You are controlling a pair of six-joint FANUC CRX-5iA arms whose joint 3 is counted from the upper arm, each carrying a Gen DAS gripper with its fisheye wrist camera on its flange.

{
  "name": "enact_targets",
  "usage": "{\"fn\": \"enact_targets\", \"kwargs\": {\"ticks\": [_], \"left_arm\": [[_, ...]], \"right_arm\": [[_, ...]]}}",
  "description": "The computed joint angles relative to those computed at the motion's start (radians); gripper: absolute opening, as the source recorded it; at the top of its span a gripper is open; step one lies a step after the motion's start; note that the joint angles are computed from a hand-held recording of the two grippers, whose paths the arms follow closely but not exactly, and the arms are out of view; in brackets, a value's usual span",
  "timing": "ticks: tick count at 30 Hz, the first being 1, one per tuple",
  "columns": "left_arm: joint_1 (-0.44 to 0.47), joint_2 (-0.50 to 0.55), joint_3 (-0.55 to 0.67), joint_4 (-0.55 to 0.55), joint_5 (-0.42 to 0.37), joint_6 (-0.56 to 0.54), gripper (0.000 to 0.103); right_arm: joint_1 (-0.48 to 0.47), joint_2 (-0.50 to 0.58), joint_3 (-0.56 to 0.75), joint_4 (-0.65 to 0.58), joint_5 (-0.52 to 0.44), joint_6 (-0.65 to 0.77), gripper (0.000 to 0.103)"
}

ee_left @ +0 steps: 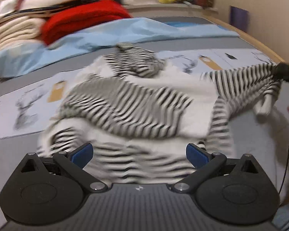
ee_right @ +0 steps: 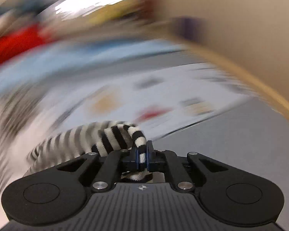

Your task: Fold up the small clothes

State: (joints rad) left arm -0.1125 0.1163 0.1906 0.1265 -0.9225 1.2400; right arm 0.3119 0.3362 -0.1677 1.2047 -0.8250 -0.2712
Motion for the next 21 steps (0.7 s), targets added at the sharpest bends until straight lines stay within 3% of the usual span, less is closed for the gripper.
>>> {"fn": "enact_targets", "kwargs": {"ticks": [2,4,7,9,12,13,14,15,16,18,21], "left_arm": [[-0.024,0.053,0.031,0.023,-0.002,-0.028,0.103],[-0.045,0.106,0.06,0.057,0.001,-0.062,0.103],[-0.07,0.203,0.128,0.118,-0.026,-0.103,0.103],[-0.085,0.268,0.19,0.136,-0.066,-0.121,0.103],[-0.102,0.389,0.338,0.096,-0.196,-0.073,0.102],[-0.104,0.42,0.376,0.084,-0.229,-0.064,0.098],[-0.106,0.449,0.417,0.059,-0.255,-0.04,0.067],[-0.095,0.462,0.428,0.071,-0.258,-0.027,0.045],[-0.071,0.475,0.44,0.135,-0.284,-0.023,0.01],[-0.02,0.448,0.415,0.235,-0.264,-0.02,0.011],[0.039,0.388,0.426,0.216,-0.173,-0.068,0.01]], "right_arm": [[-0.044,0.001,-0.014,0.007,-0.051,-0.102,0.008],[-0.066,-0.007,-0.011,-0.092,0.004,-0.08,0.008],[-0.056,0.009,-0.009,-0.076,-0.002,-0.026,0.008],[-0.041,0.003,-0.011,-0.058,-0.021,0.003,0.009],[-0.032,-0.028,-0.039,-0.046,-0.021,-0.008,0.009],[-0.044,-0.029,-0.029,-0.056,-0.01,0.005,0.009],[-0.045,-0.029,-0.025,-0.062,-0.007,0.009,0.009],[-0.047,-0.025,-0.015,-0.071,-0.004,0.02,0.009],[-0.048,-0.028,-0.016,-0.076,-0.004,0.024,0.009],[-0.046,-0.025,-0.011,-0.084,-0.006,0.036,0.009],[-0.04,-0.015,-0.001,-0.071,-0.025,0.044,0.009]]}}
